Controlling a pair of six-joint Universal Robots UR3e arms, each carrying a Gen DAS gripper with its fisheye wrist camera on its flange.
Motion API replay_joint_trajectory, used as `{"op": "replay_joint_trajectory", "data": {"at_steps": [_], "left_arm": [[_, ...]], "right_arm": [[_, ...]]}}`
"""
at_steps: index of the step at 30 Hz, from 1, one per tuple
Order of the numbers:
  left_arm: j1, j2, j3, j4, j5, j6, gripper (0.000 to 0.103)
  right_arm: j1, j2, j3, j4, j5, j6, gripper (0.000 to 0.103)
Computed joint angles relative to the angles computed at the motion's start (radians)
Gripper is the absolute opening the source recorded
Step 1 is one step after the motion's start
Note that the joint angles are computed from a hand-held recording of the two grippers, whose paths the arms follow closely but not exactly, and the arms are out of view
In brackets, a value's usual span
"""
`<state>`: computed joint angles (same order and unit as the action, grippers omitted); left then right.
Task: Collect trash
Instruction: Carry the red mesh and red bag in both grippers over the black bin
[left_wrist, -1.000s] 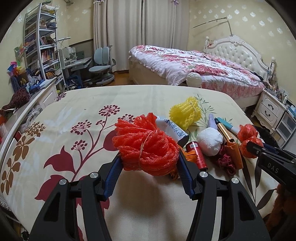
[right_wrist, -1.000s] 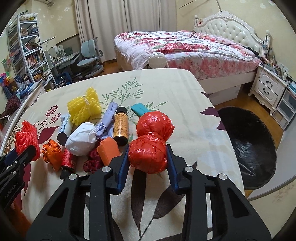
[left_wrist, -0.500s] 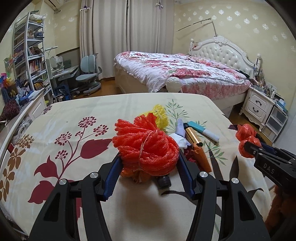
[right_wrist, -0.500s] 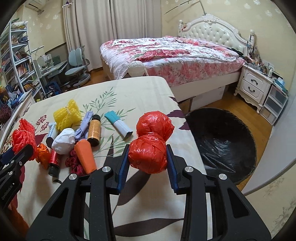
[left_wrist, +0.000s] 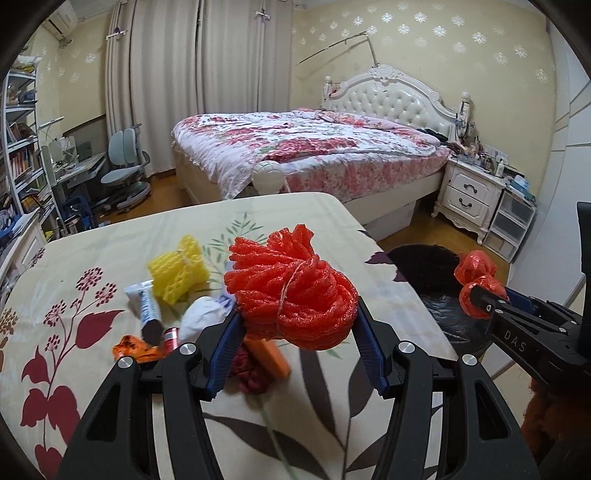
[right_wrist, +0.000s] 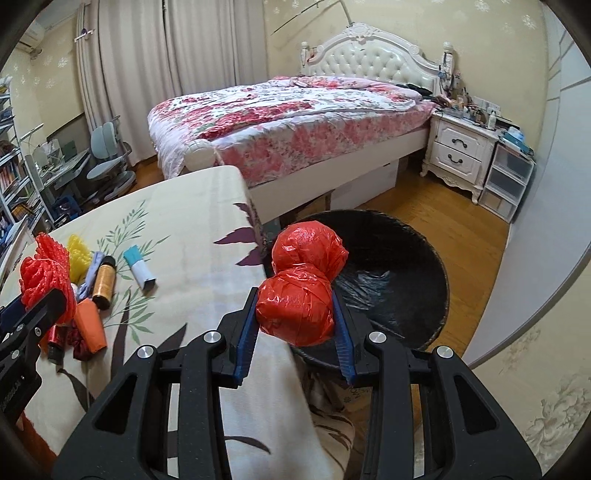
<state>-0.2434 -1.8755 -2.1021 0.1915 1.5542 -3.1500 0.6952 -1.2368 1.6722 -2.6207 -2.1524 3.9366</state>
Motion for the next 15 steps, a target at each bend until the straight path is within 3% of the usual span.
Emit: {"op": "replay_joint_trajectory", "data": {"at_steps": [8,15], "left_arm": [[-0.123,-0.203,0.274,-0.08,0.026,-0.016,0.058],[-0.202,-0.381,0.532,-0.178,0.07,-0.011,0.058]], "right_arm": [[-0.131,-0.104,0.218,-0.138,0.04,-0.04,0.036],[-0.216,-0.095,0.278,-0.234,0.072,-0.095,0.036]]}}
